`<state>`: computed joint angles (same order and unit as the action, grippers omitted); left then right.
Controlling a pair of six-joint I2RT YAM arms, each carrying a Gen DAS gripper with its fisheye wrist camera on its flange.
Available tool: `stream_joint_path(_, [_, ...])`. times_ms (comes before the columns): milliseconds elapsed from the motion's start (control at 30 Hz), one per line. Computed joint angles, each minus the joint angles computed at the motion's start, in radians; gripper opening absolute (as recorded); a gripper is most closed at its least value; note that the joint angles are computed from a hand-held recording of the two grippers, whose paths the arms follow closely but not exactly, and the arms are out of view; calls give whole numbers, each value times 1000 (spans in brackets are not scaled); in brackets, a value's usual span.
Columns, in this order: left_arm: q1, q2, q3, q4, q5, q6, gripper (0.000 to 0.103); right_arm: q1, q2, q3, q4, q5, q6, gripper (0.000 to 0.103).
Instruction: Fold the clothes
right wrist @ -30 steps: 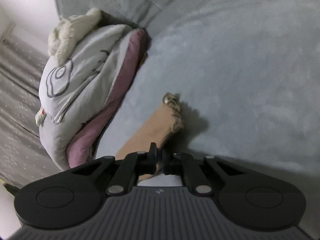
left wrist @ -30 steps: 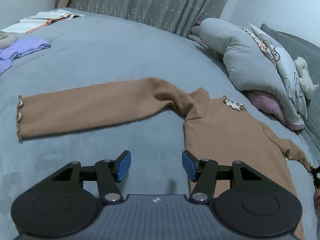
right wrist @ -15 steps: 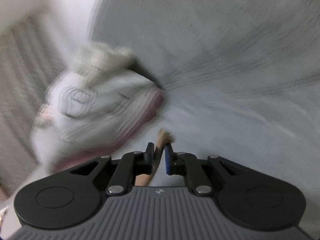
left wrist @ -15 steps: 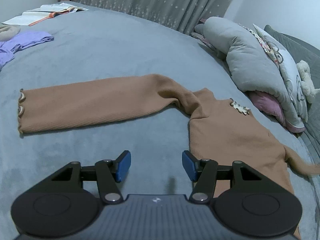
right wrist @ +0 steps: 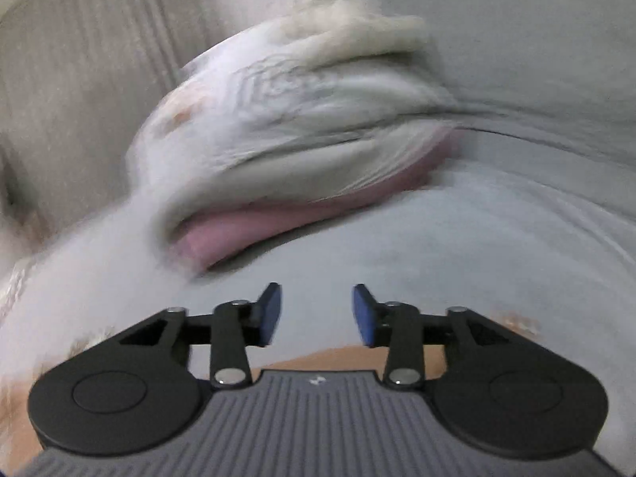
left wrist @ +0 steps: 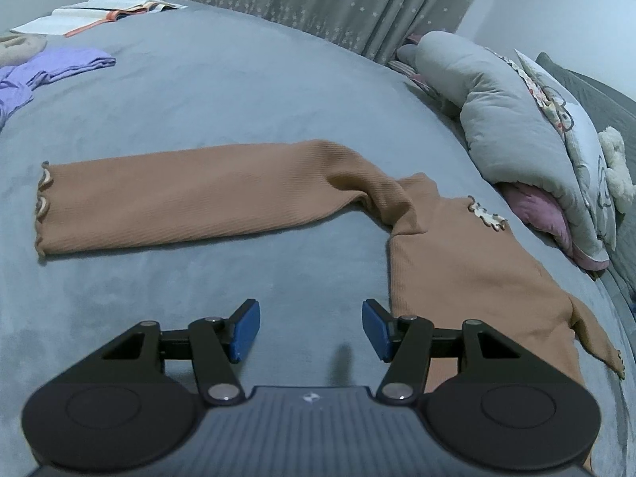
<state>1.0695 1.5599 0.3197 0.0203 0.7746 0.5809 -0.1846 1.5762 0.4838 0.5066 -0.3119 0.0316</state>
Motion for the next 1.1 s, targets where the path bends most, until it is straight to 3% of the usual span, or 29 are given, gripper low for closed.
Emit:
stream_joint_path(133, [-4, -6, 12, -32, 19, 24, 58, 219, 278, 388, -359, 8, -101, 58])
stream_joint_path(300, [-24, -46, -11, -10, 8, 55, 61, 309, 460, 572, -474, 54, -109, 56])
stream_joint_path(333, [-27, -45, -7, -19, 6, 65, 62, 325, 490, 593, -495, 80, -139, 50])
stream_joint_path(400, [-31, -37, 0, -34, 2, 85, 62, 338, 494, 589, -487, 114, -171, 7])
stream_joint_path(533, [-38, -25, 9, -47, -14, 93, 63, 355, 406, 489, -399, 168, -205, 4])
stream_joint_path(700, [-49, -30, 1, -32, -18, 78, 63, 465, 389, 480, -263, 441, -288, 0])
stream_joint_path(733, [-52, -29, 0, -27, -21, 76, 63, 495, 423, 490, -214, 569, -334, 0])
stream_joint_path(767, [-53, -29, -1, -25, -23, 75, 63, 504, 448, 501, -189, 632, -363, 0])
stream_joint_path(833, [-55, -28, 0, -27, -22, 73, 63, 457, 496, 539, -224, 621, -342, 0])
stream_joint_path(933, [-54, -28, 7, -39, -17, 69, 63, 366, 456, 436, -122, 520, -215, 5])
stream_joint_path(967, [-52, -30, 9, -46, -15, 71, 63, 349, 441, 404, -91, 498, -190, 14])
stream_joint_path(1000, [-52, -33, 8, -48, -14, 71, 63, 281, 396, 333, -49, 402, -131, 19])
stream_joint_path(1033, [-53, -36, 6, -49, -13, 72, 63, 215, 363, 286, -38, 303, -107, 32])
stream_joint_path(1100, [-56, -44, -1, -46, -12, 71, 63, 132, 332, 225, -23, 234, -150, 43])
